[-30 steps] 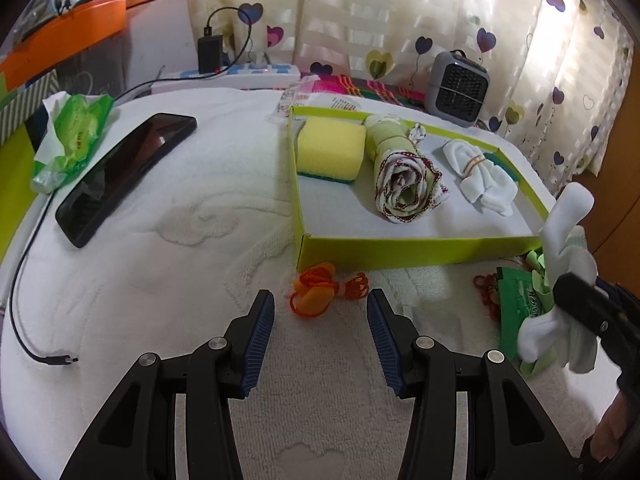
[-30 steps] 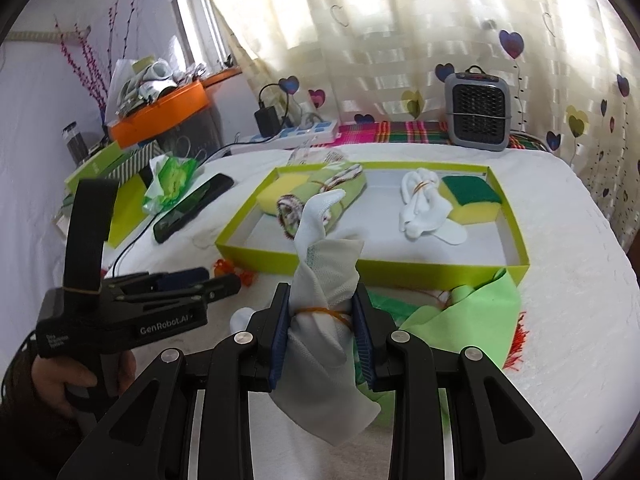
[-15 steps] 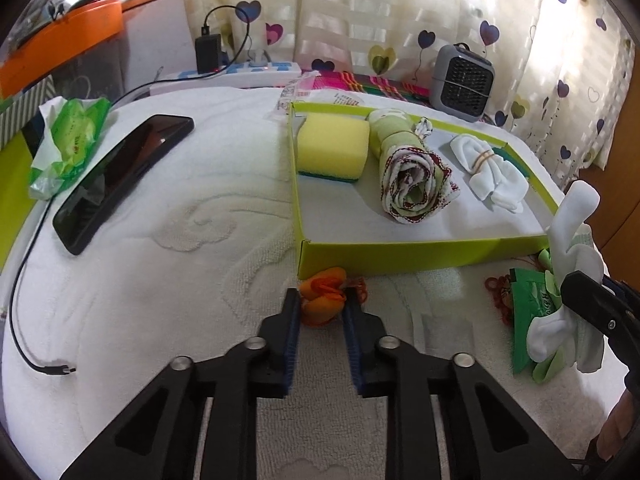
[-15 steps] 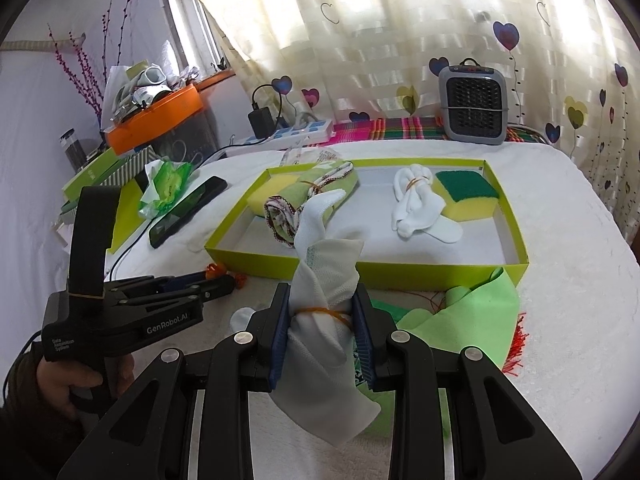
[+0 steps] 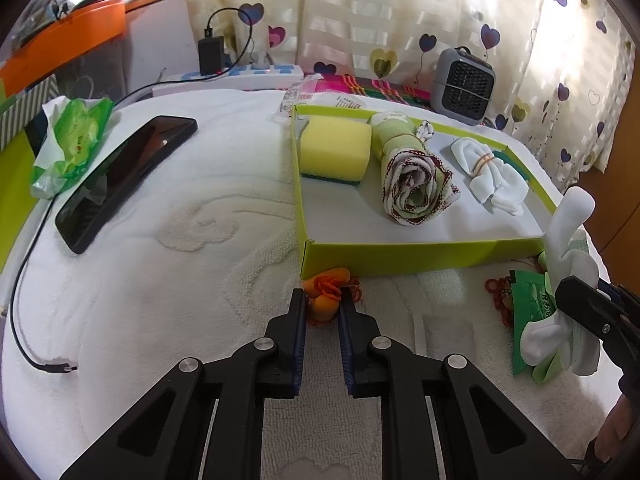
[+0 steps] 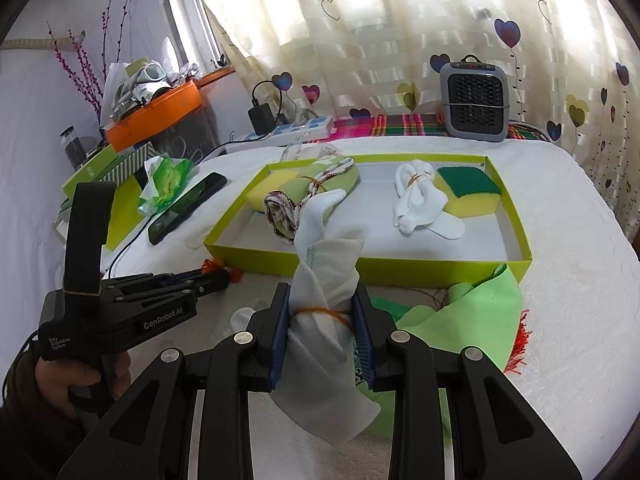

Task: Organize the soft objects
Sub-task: 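Carry the white bundle and orange earplugs over the box lid with both tools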

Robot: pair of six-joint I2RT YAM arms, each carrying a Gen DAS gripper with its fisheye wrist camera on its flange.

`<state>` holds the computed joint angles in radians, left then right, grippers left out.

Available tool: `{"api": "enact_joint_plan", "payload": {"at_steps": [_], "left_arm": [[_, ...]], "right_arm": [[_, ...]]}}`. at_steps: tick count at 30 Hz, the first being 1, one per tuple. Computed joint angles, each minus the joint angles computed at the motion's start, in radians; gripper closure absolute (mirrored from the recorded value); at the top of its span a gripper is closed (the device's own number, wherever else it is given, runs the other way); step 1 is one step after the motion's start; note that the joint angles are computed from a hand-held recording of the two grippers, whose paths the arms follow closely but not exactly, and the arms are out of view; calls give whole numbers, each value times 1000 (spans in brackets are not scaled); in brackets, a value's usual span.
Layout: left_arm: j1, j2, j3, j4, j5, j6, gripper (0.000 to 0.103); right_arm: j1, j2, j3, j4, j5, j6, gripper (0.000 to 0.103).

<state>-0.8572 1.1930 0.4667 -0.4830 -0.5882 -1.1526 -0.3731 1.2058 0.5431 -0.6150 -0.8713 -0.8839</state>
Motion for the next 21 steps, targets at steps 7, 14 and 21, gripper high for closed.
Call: {"api": "enact_joint_plan", "payload": {"at_steps": [7, 14, 21], "left_arm": [[-33, -36, 6, -44, -28, -27, 90], [-76, -80, 23, -103, -62, -63, 90], [-113, -105, 52, -158, -94, -85, 90]], "right_arm": [[-9, -5, 0, -2, -3, 2, 72], [-22, -5, 10, -15, -10, -1, 72], [-33, -20, 12, -31, -24, -12, 72]]}}
